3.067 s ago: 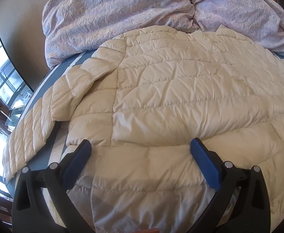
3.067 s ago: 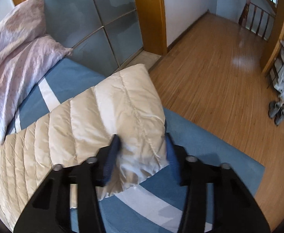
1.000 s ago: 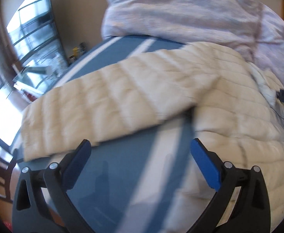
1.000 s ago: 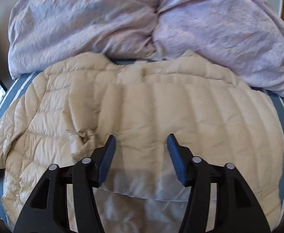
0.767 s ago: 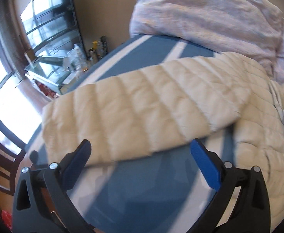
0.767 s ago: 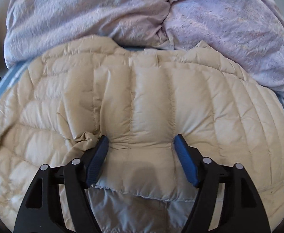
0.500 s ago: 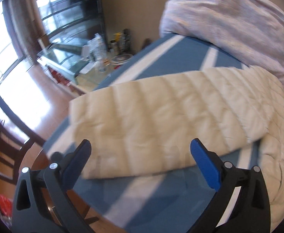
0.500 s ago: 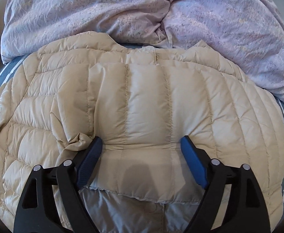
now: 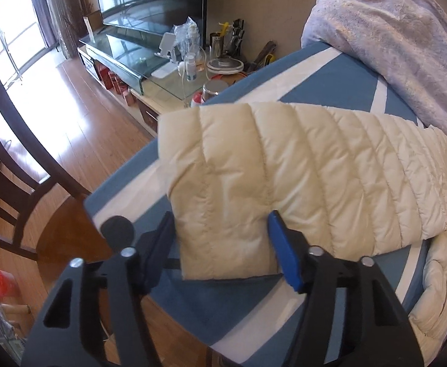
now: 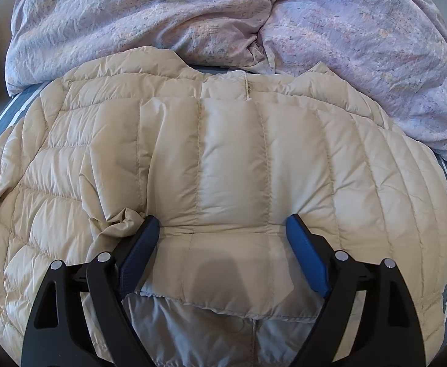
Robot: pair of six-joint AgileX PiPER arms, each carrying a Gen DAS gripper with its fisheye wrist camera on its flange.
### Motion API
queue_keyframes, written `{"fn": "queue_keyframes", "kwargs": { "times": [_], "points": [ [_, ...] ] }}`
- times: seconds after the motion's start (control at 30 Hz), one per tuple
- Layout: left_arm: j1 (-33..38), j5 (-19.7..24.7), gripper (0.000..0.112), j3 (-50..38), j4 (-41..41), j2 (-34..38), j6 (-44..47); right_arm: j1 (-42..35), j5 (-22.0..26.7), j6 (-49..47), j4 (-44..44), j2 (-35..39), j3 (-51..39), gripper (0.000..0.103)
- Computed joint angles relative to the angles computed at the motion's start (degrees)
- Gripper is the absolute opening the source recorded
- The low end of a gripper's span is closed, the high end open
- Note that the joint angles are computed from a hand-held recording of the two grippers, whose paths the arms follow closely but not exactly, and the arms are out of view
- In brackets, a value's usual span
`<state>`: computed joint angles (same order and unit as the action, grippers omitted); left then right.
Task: Fold large clothes
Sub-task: 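Grasp the other sleeve cuff with the left gripper and lift it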
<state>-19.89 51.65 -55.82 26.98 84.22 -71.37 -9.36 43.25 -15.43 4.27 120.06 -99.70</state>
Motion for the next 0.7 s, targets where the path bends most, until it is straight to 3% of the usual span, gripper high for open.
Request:
{"fn": "queue_keyframes", "kwargs": {
  "times": [0.07, 0.23, 0.33, 0.53, 0.7],
  "points": [
    [-1.2, 0.5, 0.049, -0.5, 1.6, 0.7, -1.7, -0.1, 0.0, -0.3, 0.3, 0.1, -0.1, 0.087],
    [-2.4, -0.6, 0.015, -0.9, 3.3, 1.6, -3.6, -0.1, -0.2, -0.1, 0.2, 0.1, 0.0, 0.088],
    [-2.7, -0.3, 0.006, -2.4, 3.0, 2.7, -2.7, -0.2, -0.2, -0.3, 0.2, 0.0, 0.1, 0.088],
    [-4.2, 2.1, 0.004, -8.3, 4.1, 4.2, -1.1, -0.1, -0.1, 0.0, 0.1, 0.4, -0.3, 0.09],
    [-7.9, 4.8, 0.004, -20.9, 4.5, 7.6, 2.4, 0.0, 0.1, -0.5, 0.0, 0.4, -0.5, 0.09]
  ]
}}
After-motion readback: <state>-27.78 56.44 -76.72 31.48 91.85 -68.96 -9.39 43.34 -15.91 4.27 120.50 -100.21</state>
